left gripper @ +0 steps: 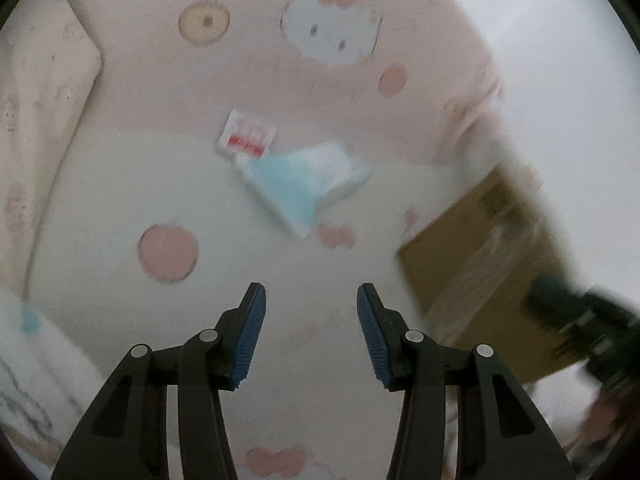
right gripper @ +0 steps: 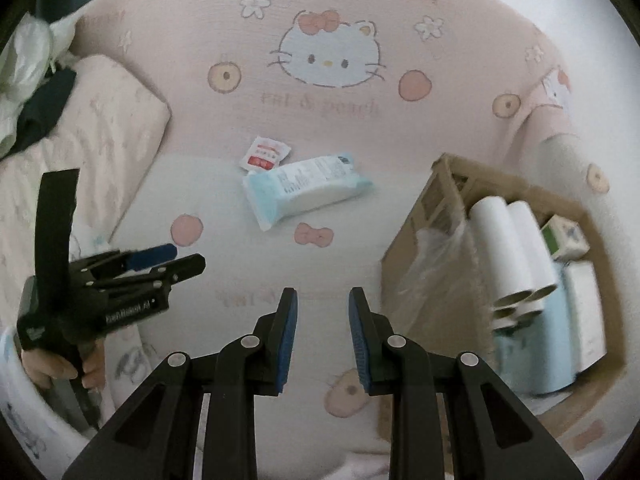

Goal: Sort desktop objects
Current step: 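Move the left tool over the blue wet-wipe pack on the bedding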

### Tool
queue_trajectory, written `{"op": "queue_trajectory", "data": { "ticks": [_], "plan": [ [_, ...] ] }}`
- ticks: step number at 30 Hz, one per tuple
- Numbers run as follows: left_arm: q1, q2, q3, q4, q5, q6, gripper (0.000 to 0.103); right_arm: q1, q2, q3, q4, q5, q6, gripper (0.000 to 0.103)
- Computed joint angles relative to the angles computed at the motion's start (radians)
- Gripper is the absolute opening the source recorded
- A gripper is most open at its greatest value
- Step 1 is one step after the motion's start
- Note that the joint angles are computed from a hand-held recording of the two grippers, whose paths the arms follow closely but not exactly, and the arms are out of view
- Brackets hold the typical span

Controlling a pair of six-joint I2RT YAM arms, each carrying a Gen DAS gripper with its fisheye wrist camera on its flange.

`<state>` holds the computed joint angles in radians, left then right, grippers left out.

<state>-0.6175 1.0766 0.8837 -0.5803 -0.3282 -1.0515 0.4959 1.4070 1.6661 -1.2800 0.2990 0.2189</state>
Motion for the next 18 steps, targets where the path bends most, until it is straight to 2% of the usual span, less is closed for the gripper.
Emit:
{"op": "queue_trajectory", "data": {
  "ticks": [2,4,5,7,8,10,12,16,18],
  "plan": [
    [0.009,-0.005,-0.017,0.036,-0.007,0.009,0.054,0.024,-0.026,-0.059,0.068,0.026,-0.024,0.023],
    [0.033,0.020,-0.021,0.048,0.029,0.007,0.055,0.045,-0.051,-0.123,0.149,0.038,-0.035,0.023],
    [0.047,0.039,-0.018,0.053,0.049,0.011,0.055,0.046,-0.066,-0.158,0.192,0.009,-0.021,0.023],
    [0.056,0.050,-0.019,0.075,0.063,0.019,0.055,0.030,-0.079,-0.211,0.250,-0.122,-0.026,0.023],
    [0.054,0.048,-0.022,0.085,0.060,0.023,0.055,0.038,-0.058,-0.209,0.242,-0.145,-0.047,0.023],
    [0.050,0.049,-0.021,0.089,0.052,0.029,0.055,0.066,0.016,-0.173,0.184,-0.118,-0.065,0.023],
    [0.060,0.056,-0.026,0.099,0.065,0.023,0.055,0.070,0.070,-0.146,0.176,-0.083,-0.046,0.023],
    [0.129,0.041,-0.055,0.135,0.121,0.007,0.056,0.086,0.161,-0.071,0.193,0.093,-0.113,0.023],
    [0.188,0.044,-0.071,0.159,0.158,-0.010,0.060,0.055,0.234,0.022,0.162,0.082,-0.149,0.023]
  ]
}}
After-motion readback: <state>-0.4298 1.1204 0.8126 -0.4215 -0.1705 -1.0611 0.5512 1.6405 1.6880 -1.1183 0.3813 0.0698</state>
